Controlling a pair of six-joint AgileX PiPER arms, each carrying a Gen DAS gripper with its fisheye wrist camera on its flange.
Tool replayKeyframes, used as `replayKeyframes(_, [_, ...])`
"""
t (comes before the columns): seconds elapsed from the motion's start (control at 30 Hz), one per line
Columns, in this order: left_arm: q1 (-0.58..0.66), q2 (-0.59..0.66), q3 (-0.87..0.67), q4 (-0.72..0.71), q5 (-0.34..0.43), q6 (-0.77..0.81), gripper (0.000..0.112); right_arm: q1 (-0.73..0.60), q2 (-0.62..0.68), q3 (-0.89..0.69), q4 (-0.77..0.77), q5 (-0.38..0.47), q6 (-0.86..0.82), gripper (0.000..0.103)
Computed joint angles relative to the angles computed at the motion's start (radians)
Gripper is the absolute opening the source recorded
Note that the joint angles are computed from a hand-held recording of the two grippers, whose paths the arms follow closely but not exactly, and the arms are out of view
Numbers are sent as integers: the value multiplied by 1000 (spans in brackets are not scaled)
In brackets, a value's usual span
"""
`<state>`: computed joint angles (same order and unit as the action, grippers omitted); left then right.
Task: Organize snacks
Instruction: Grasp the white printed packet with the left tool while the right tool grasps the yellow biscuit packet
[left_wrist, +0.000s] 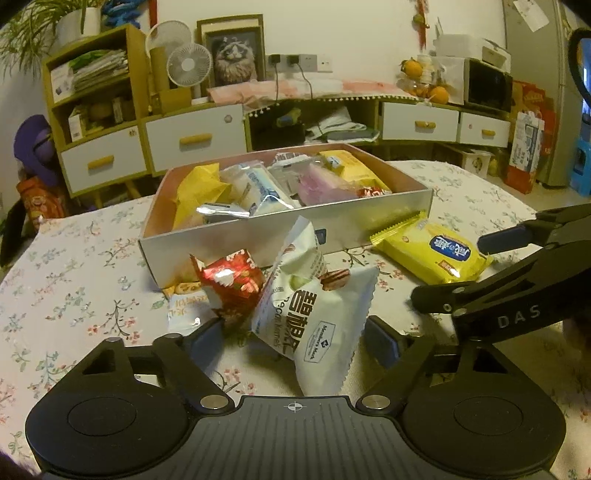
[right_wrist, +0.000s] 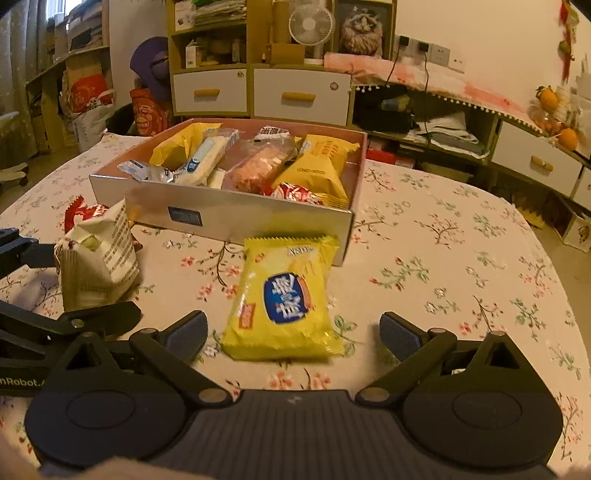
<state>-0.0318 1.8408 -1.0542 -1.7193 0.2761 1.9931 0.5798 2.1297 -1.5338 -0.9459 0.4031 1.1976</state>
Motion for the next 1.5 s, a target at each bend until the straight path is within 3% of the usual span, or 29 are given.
replayKeyframes(0.27, [-4,7,-25,87,7,-102,64,-5,13,-32,50,-1,-51,87])
replayKeyframes(0.63, [-20,-4,-30,171,-1,-179,53,-14,3,-50,193,-16,-217,51])
replayKeyframes(0.9, [-17,-9,-52,325,34,-338,50,-16,-5,-55,235,-8,-265,48])
replayKeyframes(1.13, [-15,-19,-62,422,63,-441,50,-32,-30,-41,304,-38,-311,39])
replayKeyframes(1.37, [-17,-20,-99,635,86,-696,49,-27,-14,-68,335,-1,-332,44])
replayKeyframes(1.5, [-16,-23,-103,692,90,-757,49,-18,13,-108,337,39,-347,49])
